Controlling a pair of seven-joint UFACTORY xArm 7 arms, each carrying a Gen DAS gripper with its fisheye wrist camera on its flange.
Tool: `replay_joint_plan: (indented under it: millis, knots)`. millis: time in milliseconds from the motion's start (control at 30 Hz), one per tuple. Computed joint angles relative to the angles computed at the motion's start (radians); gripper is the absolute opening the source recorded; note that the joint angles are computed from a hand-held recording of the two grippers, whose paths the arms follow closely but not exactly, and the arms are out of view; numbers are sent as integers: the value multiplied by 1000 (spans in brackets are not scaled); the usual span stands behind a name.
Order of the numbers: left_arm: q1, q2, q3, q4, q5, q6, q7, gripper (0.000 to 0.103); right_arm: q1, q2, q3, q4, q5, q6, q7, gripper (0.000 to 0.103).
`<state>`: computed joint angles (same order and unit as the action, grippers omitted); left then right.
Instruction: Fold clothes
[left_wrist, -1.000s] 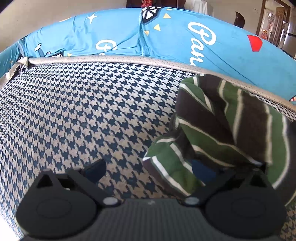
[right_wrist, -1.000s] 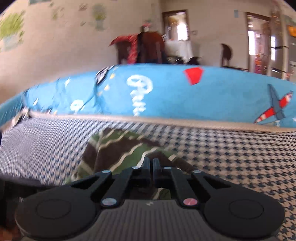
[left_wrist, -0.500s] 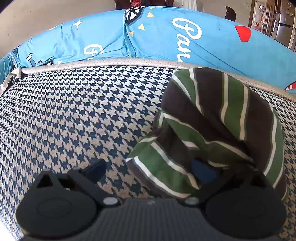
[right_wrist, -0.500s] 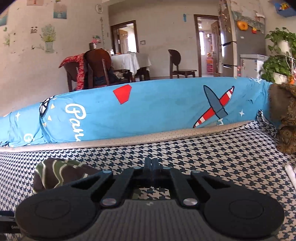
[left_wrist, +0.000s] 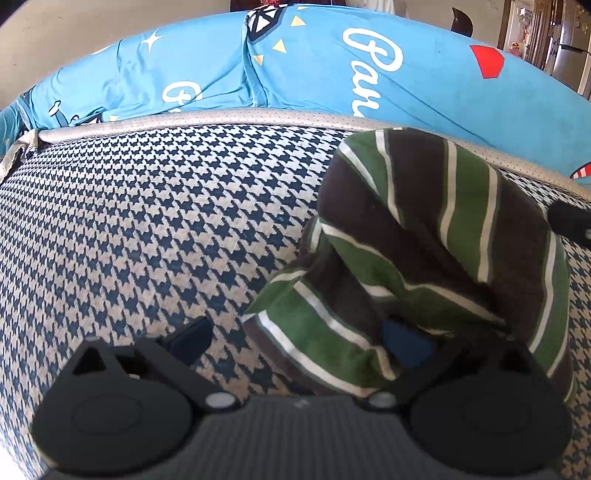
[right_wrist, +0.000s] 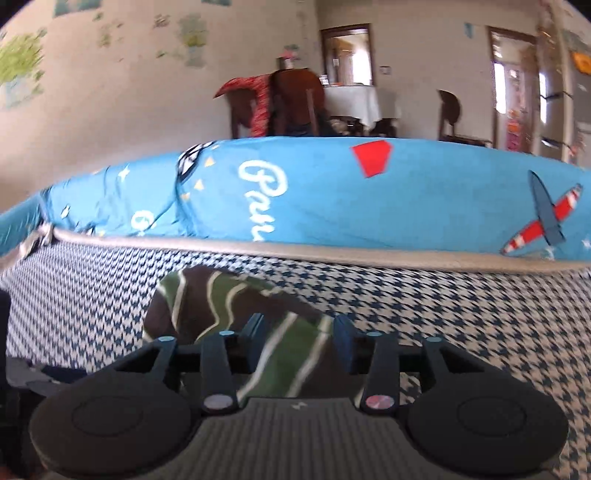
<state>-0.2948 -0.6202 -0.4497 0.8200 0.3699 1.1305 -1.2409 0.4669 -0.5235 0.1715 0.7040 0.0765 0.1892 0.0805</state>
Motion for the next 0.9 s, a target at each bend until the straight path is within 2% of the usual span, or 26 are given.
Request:
replay_joint_plan:
  millis: [133, 233, 267, 333, 367, 400, 433, 533, 633, 800, 900]
  knots:
    - [2, 15, 3, 8, 2, 0, 3, 103, 68, 53, -38, 17, 20, -15, -72, 54]
    - [6, 30, 3, 14, 8, -4, -5, 103, 42, 88, -6, 28, -1, -22, -82, 52]
    - [7, 35, 4, 17, 11, -6, -7, 103, 33, 98, 3, 32, -7, -23, -80, 50]
    - [8, 46, 5, 23, 17, -8, -11, 103, 13, 113, 21, 40, -21, -21, -68, 26]
    - [8, 51, 5, 26, 20, -9, -13, 103, 2, 118, 31, 44, -29, -21, -59, 19]
    - [9, 59, 5, 31, 26, -9, -14, 103, -21, 119, 49, 45, -44, -26, -40, 11]
    - [11, 68, 3, 39, 33, -8, -15, 103, -50, 116, 71, 43, -63, -36, -12, 9]
    - [11, 98, -1, 64, 57, -5, -18, 103, -114, 98, 106, 40, -95, -64, 75, 8]
    - [5, 118, 1, 78, 80, -19, -18, 103, -233, 70, 171, 44, -150, -77, 201, 7]
    - [-6, 156, 9, 101, 108, -43, -16, 103, -387, 26, 222, 65, -225, -32, 386, 7]
    - [-12, 177, 18, 112, 118, -63, -14, 103, -473, 10, 253, 88, -286, 38, 484, 7]
